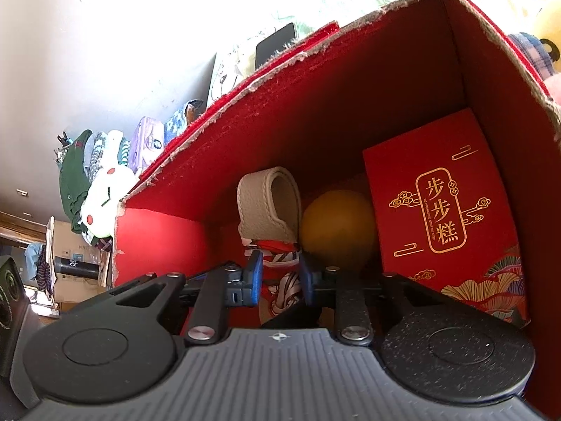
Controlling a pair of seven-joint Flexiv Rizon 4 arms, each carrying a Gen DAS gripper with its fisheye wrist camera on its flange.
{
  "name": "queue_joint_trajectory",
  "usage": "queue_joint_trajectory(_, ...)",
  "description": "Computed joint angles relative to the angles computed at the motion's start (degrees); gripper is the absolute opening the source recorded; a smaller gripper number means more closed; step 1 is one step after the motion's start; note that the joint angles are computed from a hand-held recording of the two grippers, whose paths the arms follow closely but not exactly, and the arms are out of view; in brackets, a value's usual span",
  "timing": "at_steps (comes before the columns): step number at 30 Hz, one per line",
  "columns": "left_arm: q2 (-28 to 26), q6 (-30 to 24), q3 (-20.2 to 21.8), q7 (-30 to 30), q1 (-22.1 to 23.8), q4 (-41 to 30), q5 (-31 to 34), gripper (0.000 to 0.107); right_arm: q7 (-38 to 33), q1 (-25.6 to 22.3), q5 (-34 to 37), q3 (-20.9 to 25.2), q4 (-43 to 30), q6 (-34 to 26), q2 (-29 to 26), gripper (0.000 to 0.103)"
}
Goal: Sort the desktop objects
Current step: 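Lower the strap into the red box and open the right tool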
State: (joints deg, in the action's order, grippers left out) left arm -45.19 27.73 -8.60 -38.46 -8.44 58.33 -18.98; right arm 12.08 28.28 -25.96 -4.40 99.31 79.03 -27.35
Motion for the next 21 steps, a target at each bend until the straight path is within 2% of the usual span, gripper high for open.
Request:
queue_joint_trajectory(9,-0.56,0.31,0.30,-1.19,-0.57,-0.97,0.80,0.076,-0.69,-0.27,-0.25,0.47,-0.79,-1.23,-0.27,0.027)
queue_joint_trajectory(21,0.26,3.73,0.25,-1.00,-0.79,1.15,1.25,0.078,-0.30,-0.20,-1.26,0.50,-0.89,-2.53,-0.01,0.027)
